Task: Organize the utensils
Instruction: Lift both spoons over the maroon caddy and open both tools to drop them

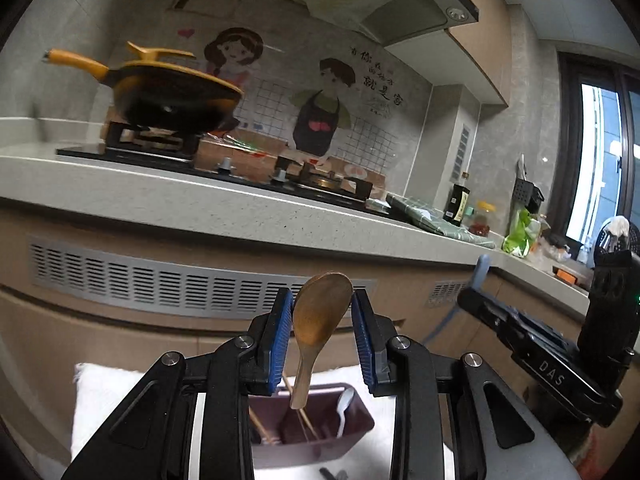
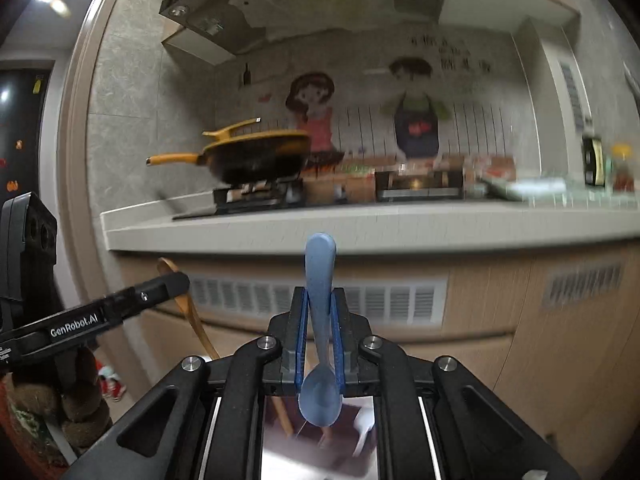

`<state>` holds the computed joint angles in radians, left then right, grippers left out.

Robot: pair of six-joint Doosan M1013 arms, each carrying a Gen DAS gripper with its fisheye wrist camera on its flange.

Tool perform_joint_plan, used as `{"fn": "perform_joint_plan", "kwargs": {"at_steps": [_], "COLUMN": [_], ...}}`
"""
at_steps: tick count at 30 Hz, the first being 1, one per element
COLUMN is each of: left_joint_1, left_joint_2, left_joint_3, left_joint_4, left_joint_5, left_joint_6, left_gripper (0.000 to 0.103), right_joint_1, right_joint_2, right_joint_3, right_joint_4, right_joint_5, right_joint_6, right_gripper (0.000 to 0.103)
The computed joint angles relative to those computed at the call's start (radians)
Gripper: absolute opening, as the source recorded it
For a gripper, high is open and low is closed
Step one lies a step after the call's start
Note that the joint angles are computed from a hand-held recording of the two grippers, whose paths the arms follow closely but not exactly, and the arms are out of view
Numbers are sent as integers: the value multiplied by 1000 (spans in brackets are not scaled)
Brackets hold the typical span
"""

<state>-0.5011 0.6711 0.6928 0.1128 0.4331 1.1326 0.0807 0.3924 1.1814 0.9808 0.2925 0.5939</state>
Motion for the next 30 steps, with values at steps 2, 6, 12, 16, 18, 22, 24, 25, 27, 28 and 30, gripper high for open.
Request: {"fn": "perform_joint_plan", "kwargs": {"at_steps": [2,6,12,16,18,22,24,25,27,28,30], "left_joint_1": [4,19,38,42,46,45,42,40,37,35,31], "left_joint_2": [26,104,194,237,253,237,211,197,172,155,130], "left_joint_3": [-36,-139,-240,-289,-302,-256,-209,-183,-136,-102,-53], "left_joint_4": [-5,-64,-159,-194,-242,-285,-282,-278,-269,-262,-258], "left_joint_5": [22,122,234,309,332,310,281,266,241,226,203], "left_joint_6": [4,30,44,41,63,101,102,102,102,102,124], "left_gripper": [31,31,31,31,33,46,46,46,46,47,47], "right_joint_1": [3,-1,-1,-6,-14,-18,-20,-22,-26,-28,-32], "right_joint_2": [27,71,143,179,203,203,187,181,166,156,140], "right_joint_3": [-29,-65,-118,-154,-187,-169,-139,-128,-99,-80,-50], "right_joint_4": [-68,-182,-376,-417,-400,-394,-396,-390,-392,-403,-425], "right_joint_5": [-11,33,149,259,367,380,358,355,348,343,350], "right_joint_6": [49,184,403,468,467,467,459,453,450,451,453], "right_gripper": [10,10,10,11,12,25,26,26,26,26,26]}}
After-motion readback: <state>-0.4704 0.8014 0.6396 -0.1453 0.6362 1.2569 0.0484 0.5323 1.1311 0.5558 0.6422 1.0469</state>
